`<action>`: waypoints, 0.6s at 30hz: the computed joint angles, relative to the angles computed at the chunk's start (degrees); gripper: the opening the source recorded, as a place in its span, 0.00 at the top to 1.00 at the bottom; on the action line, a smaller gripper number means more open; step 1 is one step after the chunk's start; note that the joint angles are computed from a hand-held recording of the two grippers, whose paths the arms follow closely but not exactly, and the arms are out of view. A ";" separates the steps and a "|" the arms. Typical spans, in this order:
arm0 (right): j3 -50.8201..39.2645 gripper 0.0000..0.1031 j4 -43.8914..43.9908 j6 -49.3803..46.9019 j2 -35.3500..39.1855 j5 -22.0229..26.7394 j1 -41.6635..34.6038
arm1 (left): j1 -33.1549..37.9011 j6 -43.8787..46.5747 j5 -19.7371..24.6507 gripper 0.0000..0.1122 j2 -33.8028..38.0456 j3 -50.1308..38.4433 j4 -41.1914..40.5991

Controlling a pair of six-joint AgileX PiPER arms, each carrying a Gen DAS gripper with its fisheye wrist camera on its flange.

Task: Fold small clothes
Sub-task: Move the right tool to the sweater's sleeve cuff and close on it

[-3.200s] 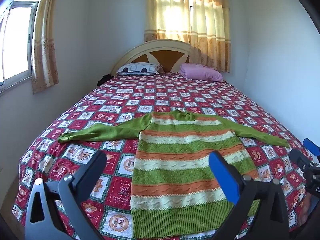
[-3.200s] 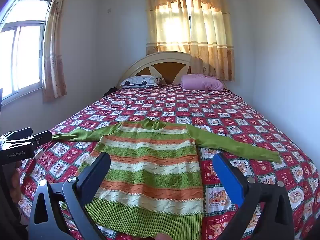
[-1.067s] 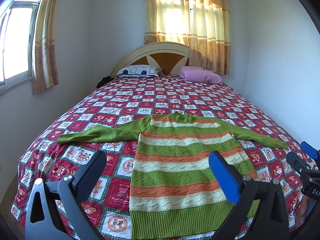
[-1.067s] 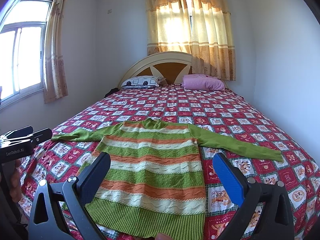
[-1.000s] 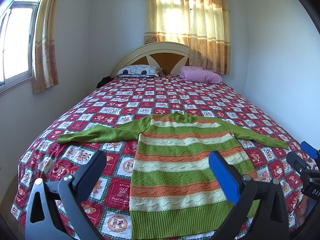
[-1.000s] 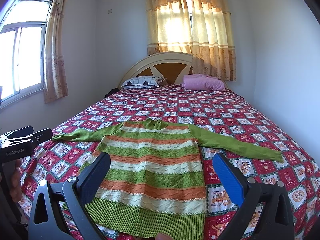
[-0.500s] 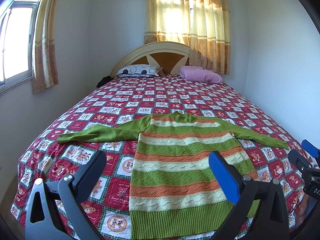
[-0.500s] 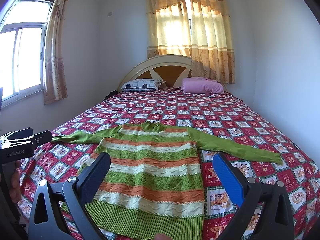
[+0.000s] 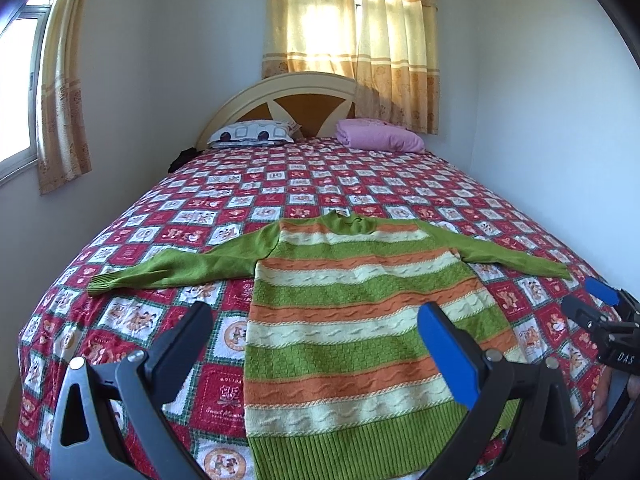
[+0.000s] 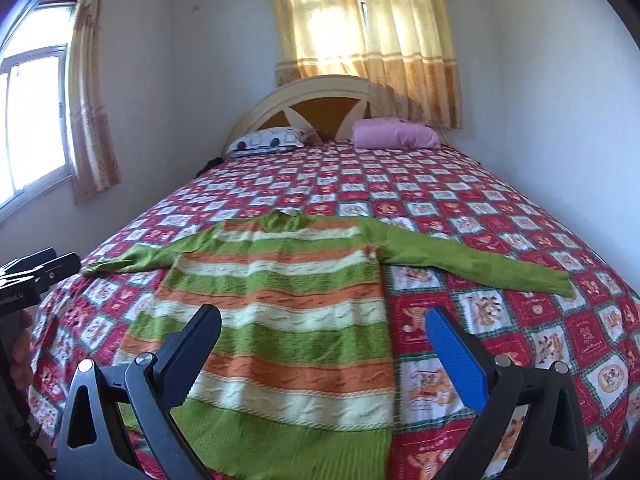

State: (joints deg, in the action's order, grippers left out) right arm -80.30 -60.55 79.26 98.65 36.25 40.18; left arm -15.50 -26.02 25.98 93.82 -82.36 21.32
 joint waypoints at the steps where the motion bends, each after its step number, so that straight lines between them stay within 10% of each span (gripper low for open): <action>1: 0.30 0.01 0.16 0.17 -0.08 -0.10 -1.05 | 0.43 2.15 0.39 0.08 1.35 -1.53 -1.87; 18: 8.31 0.02 23.52 -10.78 -1.65 -8.30 -29.83 | 0.34 17.80 7.46 0.08 23.82 -26.91 -12.67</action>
State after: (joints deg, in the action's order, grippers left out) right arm -71.99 -37.03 68.48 97.00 27.94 10.35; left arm -15.16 -8.22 33.44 117.63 -109.26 8.65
